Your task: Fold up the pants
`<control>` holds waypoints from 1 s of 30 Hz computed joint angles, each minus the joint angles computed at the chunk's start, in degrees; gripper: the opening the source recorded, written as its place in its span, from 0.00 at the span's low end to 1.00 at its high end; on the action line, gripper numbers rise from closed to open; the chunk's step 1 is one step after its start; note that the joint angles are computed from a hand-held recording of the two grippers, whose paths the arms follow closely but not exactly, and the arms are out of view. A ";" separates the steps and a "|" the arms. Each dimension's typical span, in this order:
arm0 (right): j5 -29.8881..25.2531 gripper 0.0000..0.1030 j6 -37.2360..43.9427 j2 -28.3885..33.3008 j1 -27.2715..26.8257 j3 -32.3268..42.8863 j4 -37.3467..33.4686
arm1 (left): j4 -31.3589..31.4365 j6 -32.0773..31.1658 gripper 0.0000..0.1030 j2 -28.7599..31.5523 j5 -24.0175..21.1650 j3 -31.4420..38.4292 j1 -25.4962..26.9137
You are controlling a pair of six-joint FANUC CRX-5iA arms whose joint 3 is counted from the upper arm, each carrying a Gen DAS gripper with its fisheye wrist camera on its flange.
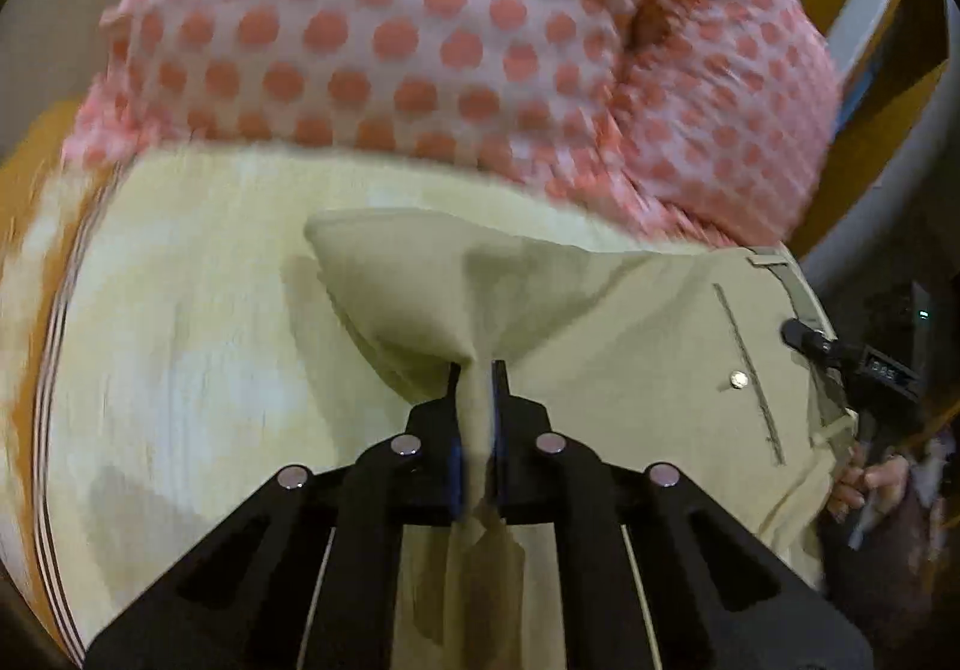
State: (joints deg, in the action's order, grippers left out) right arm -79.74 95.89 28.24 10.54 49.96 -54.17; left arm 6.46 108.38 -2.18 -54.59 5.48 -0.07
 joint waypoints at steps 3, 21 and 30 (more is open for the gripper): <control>3.89 0.10 -3.85 4.26 4.41 5.75 12.49 | -9.27 5.71 0.15 7.24 -4.16 9.73 -2.08; 0.23 0.82 -8.20 -9.01 2.30 -10.30 8.73 | -11.55 11.91 0.68 0.93 -7.14 4.26 -9.24; 19.89 0.99 0.38 -32.49 18.41 -42.21 33.17 | -36.42 33.26 0.92 -6.08 -21.77 1.46 -32.18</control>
State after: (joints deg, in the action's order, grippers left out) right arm -59.85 96.27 -4.25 28.96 7.74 -21.00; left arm -29.96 141.64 -8.27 -76.36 6.93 -32.25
